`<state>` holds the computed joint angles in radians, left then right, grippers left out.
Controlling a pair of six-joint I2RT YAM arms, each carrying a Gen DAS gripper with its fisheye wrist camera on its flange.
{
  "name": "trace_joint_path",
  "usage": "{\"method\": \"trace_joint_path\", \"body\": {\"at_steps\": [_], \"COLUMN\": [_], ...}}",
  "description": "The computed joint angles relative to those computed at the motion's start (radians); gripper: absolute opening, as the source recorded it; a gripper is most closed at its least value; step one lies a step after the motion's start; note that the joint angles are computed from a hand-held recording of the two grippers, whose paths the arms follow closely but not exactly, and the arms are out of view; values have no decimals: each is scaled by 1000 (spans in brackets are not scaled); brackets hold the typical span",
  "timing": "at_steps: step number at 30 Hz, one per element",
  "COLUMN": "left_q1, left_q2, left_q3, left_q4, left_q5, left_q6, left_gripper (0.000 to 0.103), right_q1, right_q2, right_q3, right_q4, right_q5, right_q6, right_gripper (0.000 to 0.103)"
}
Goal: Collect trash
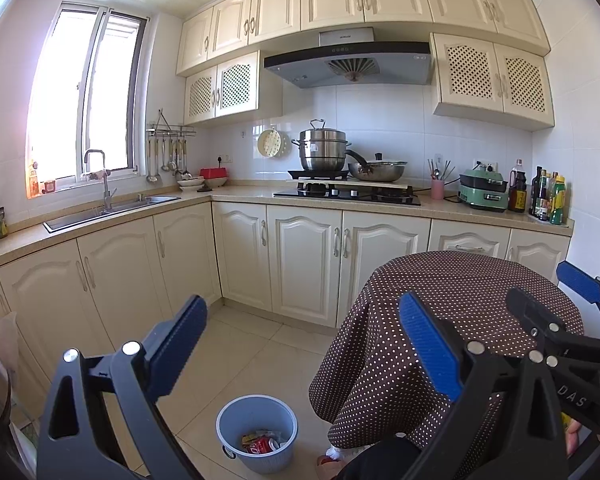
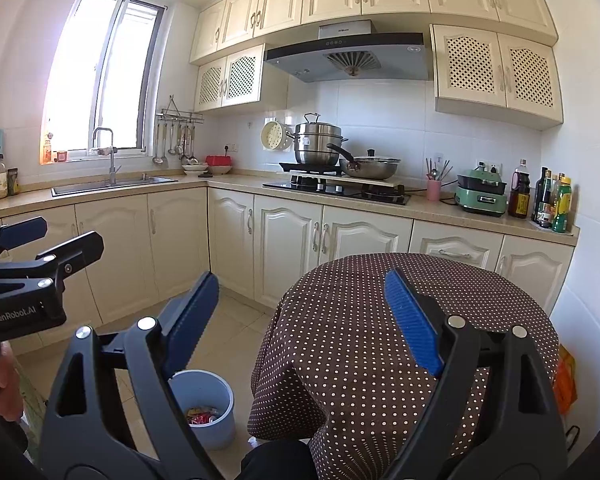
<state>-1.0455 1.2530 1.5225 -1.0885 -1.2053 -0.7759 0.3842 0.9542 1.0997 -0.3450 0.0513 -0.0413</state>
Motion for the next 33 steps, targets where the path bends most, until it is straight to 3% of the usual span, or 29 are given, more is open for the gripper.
{"method": "trace_joint_path", "body": {"at_steps": [33], "left_q1": [2], "left_q2": [44], "left_q3": [34], "left_q4": [-63], "left_q5": [18], "left_q6": [-80], "left_gripper": [95], "right_q1": [36], "right_q2": [12], "right_q3": [-3], "right_q4": [-2], "right_q5": [31], "right_q6": [7], "right_gripper": [86]}}
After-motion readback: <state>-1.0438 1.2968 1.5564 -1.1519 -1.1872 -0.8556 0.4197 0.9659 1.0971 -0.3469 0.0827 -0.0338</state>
